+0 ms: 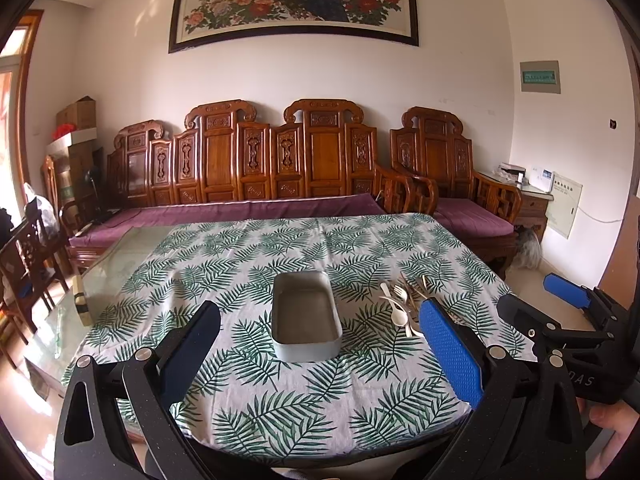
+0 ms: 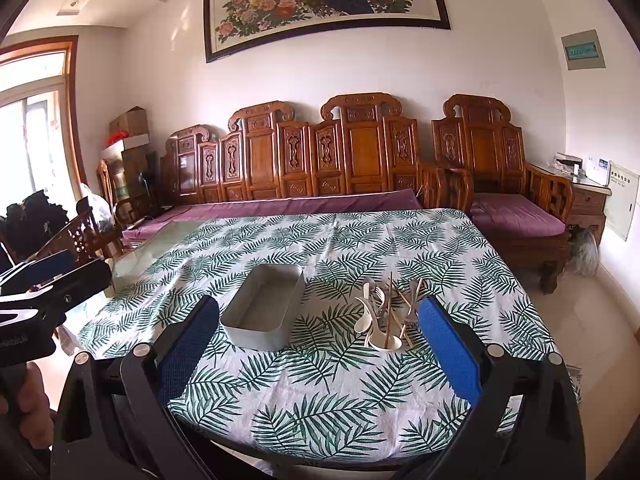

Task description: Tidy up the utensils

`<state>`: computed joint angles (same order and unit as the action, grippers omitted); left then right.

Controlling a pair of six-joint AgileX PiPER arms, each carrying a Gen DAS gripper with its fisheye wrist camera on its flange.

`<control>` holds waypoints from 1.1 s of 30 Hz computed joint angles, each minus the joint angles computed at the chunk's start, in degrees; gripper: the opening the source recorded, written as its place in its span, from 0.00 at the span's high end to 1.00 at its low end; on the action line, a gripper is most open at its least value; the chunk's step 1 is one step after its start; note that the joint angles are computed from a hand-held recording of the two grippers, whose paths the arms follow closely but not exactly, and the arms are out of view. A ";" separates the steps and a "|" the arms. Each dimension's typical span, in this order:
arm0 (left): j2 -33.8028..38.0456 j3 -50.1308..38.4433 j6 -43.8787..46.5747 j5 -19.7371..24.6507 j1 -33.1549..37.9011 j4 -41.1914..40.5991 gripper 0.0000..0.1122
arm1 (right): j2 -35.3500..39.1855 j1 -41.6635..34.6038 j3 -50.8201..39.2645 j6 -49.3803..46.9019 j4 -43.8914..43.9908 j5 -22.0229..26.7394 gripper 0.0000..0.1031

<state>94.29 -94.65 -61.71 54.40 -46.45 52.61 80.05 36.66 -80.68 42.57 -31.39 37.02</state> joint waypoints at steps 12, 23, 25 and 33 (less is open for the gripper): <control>-0.01 0.13 -0.14 -0.09 -0.04 0.17 0.14 | -0.14 -0.57 -0.70 -1.17 1.17 0.06 0.03; 0.83 -0.16 0.90 -0.68 1.03 -1.30 0.14 | 0.30 -1.34 -1.05 -2.51 2.68 0.47 0.03; 1.62 -0.55 1.38 -1.08 1.60 -1.65 0.14 | 0.72 -1.34 -1.18 -2.58 2.76 0.60 0.03; 4.31 -0.99 3.86 -3.99 4.80 -5.35 0.14 | 2.85 -4.46 -0.14 -5.23 5.83 -1.87 0.03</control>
